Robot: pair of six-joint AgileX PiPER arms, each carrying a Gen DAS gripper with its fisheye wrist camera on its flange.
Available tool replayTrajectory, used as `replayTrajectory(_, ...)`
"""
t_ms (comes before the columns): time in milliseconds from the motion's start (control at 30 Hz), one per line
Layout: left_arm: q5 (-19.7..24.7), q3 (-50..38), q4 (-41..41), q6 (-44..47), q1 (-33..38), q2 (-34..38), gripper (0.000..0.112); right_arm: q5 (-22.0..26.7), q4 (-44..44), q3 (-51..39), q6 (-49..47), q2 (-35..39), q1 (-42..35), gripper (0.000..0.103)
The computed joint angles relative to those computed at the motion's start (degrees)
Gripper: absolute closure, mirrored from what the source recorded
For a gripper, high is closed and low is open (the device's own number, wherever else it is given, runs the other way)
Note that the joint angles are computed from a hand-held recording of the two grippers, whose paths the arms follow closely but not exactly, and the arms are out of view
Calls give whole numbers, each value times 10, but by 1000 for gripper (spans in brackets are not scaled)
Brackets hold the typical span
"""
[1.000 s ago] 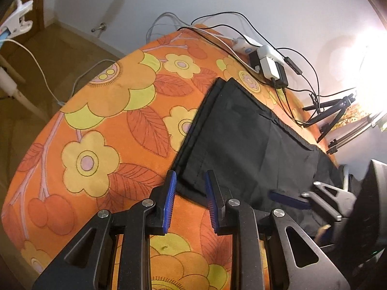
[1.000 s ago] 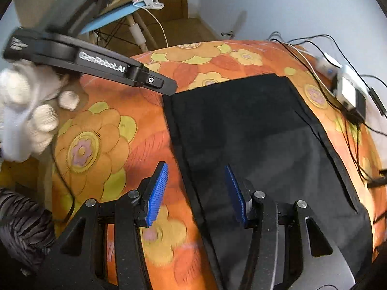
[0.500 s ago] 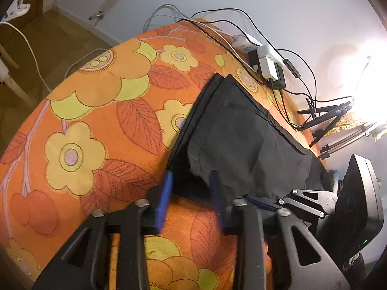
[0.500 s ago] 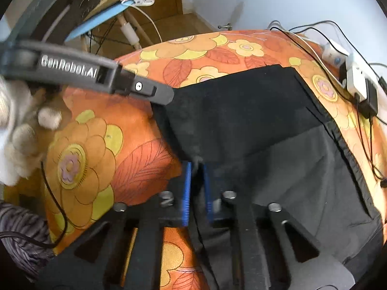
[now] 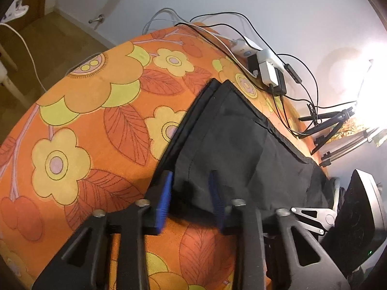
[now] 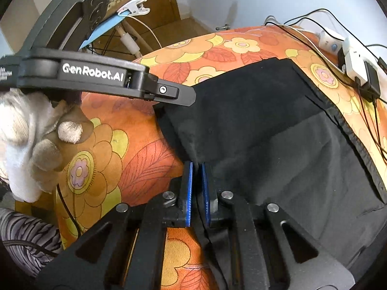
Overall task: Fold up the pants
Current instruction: 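Pinch the folded trouser edge with the right gripper and smooth it toward the left gripper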
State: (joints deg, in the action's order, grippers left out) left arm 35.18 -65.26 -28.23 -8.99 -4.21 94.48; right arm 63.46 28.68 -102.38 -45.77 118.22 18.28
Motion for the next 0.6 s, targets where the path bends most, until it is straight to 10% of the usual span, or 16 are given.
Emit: replayTrajectory(600, -54, 12, 56, -43, -31, 5, 109, 63, 35, -39, 17, 21, -28, 95)
